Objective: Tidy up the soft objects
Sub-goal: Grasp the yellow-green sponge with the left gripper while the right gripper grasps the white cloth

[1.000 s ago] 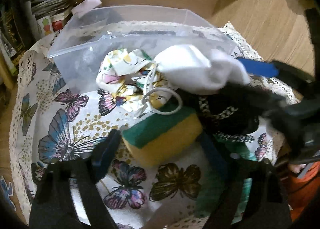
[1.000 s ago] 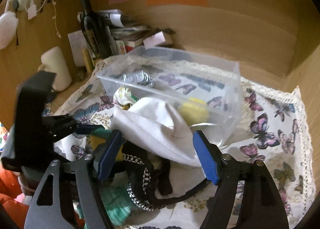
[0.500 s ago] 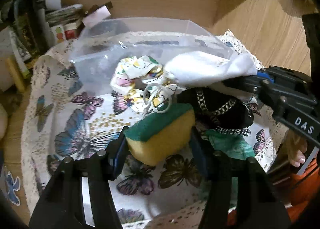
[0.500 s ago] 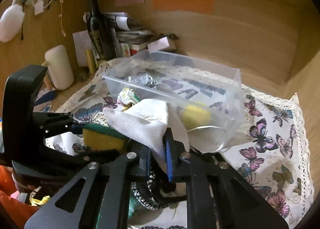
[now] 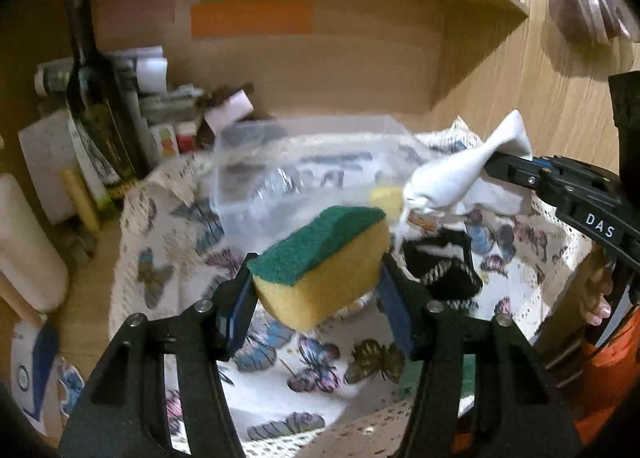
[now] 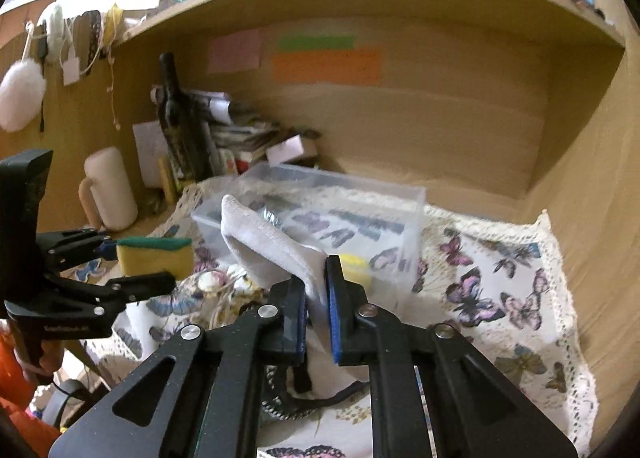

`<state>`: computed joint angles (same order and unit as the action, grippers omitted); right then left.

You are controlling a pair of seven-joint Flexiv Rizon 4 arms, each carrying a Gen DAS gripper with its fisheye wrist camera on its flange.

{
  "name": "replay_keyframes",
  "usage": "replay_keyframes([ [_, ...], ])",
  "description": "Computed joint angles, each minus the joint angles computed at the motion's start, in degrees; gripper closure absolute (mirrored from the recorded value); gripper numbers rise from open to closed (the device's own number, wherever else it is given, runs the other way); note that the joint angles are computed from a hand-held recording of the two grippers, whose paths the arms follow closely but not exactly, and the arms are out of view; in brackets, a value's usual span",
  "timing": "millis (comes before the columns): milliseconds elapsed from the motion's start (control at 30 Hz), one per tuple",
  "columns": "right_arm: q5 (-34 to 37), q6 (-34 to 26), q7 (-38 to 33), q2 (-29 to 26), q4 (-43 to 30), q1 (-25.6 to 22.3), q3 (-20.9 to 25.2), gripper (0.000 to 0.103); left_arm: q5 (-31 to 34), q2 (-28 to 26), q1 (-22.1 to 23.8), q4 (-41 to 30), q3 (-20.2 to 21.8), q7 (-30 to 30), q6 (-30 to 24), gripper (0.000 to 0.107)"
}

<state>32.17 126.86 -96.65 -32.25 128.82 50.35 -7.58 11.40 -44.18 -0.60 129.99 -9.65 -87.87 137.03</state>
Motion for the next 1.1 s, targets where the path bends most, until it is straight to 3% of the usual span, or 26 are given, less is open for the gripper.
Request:
replay_keyframes([
  [367,4.2,2.1,-5.6,2.0,-4.0,0.1,-2.3,0.095,-2.4,1.5,-0.5,-4.8,0.7,1.1,-1.1,0.049],
  [600,6.0,0.0,-9.2,0.9,-9.3,-1.0,-3.7,0.095,-2.8,1.3,1.0,-10.1,-0.7,1.5,-7.5,0.049],
  [667,5.4,-1.3,-8.8,0.1,-10.7,-1.9,-3.8,0.095,-2.0,0.7,2.5,-12.4,-2.4,1.6,-11.3,0.049],
  [900,0.2,-6.6,-3.4,-3.9,-14.4,-4.2,-4.8,0.095,-5.2,-2.2,1.6,-18.8,-3.3,5.1,-20.7,0.049],
  [1100,-5.0,-13.3,2.2,-8.0,-17.2,-4.9,-7.3,0.095,-10.0,-4.4,-1.7,-22.5,-1.2,8.8,-25.5,0.049],
])
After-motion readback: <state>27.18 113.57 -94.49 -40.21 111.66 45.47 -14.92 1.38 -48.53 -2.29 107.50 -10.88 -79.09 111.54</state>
